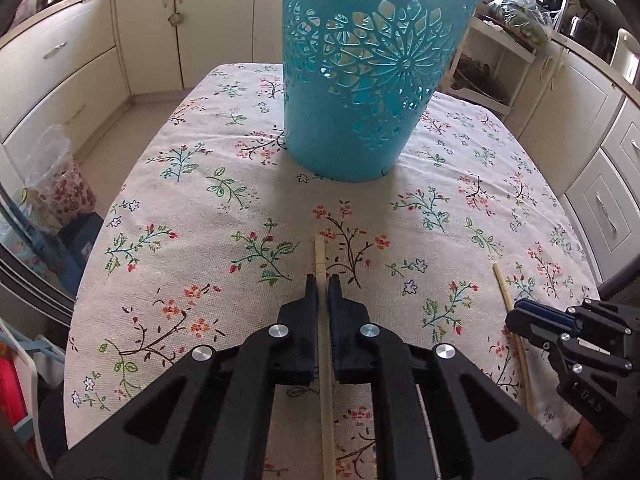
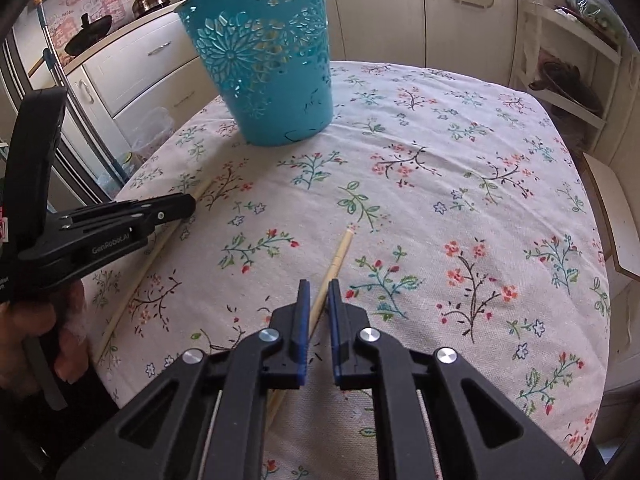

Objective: Organize utensils
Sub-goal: 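Close the left gripper on a chopstick and lift it, then close the right gripper on the last loose chopstick while the left lifts its chopstick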

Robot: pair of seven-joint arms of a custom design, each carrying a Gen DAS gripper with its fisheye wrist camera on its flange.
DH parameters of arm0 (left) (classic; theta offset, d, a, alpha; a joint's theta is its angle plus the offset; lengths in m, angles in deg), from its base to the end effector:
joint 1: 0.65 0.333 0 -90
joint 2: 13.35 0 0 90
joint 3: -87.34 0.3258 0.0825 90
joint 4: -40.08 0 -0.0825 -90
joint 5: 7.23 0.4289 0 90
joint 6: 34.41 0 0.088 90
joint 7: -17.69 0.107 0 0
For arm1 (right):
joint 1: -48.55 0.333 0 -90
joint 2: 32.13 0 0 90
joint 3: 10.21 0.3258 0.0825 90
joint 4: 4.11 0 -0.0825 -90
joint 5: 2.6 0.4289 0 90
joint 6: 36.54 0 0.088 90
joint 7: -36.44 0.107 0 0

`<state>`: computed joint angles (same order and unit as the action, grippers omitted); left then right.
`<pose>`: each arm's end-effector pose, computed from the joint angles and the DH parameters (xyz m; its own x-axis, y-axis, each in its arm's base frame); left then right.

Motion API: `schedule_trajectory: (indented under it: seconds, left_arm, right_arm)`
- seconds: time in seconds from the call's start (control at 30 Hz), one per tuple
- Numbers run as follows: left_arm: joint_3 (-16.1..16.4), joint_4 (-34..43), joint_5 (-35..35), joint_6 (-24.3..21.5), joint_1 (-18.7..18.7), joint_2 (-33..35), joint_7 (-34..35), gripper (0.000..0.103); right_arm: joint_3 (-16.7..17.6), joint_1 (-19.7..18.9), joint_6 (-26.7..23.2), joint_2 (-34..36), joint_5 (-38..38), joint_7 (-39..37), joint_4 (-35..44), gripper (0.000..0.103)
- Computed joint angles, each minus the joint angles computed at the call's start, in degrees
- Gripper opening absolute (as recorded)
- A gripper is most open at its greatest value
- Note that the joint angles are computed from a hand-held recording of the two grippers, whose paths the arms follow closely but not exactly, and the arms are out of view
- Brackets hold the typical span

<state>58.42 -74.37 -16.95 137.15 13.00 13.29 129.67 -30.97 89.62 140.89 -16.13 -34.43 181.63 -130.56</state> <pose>0.6697 -0.1471 0.2905 -0.4003 -0.9090 0.1160 -0.7718 0.2663 -0.5774 0.5642 0.2604 0.2954 0.0253 -0.9916 -0.1271 -0.8072 0.0548 -0.5878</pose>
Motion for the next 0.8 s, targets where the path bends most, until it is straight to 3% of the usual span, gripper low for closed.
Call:
schedule_trajectory:
  seconds: [0.1,0.33,0.43,0.5,0.6,0.67,0.8]
  left_arm:
    - [-0.8,0.1,-0.3,-0.4,0.7,0.2,0.7,0.006]
    - [-0.2,0.9,-0.3,-0.7,-0.2,0.5,0.7,0.006]
    - [-2.7,0.6,-1.5,0.5,2.0,0.9,2.8,0.005]
    - [-3.5,0.4,-1.7,0.9,2.8,0.9,3.0,0.005]
    - [-1.4,1.7,-0.7,-1.9,1.0,1.1,1.8,0.006]
    - [-0.4,1.5,-0.4,-1.2,0.0,1.0,1.9,0.006]
    - [2.1,1.6,1.6,-1.0,-2.6,0.6,0.7,0.006]
  right_arm:
    - [4.6,-3.5,-0.3,0.2,2.7,-6.1,0.5,0.010]
    - [2.3,-0.8,-0.6,0.9,3.8,-5.1,1.2,0.010]
    - [5.7,-3.7,-0.4,0.9,6.3,-10.0,1.3,0.010]
    - [5.0,-2.9,-0.3,1.1,7.0,-10.7,1.4,0.010]
    - [3.5,-1.7,0.2,1.3,8.1,-10.3,1.2,0.010]
    - [1.9,0.0,-0.6,1.5,7.9,-10.2,1.5,0.010]
    - [4.8,-2.4,-2.0,1.5,9.5,-13.0,2.2,0.009]
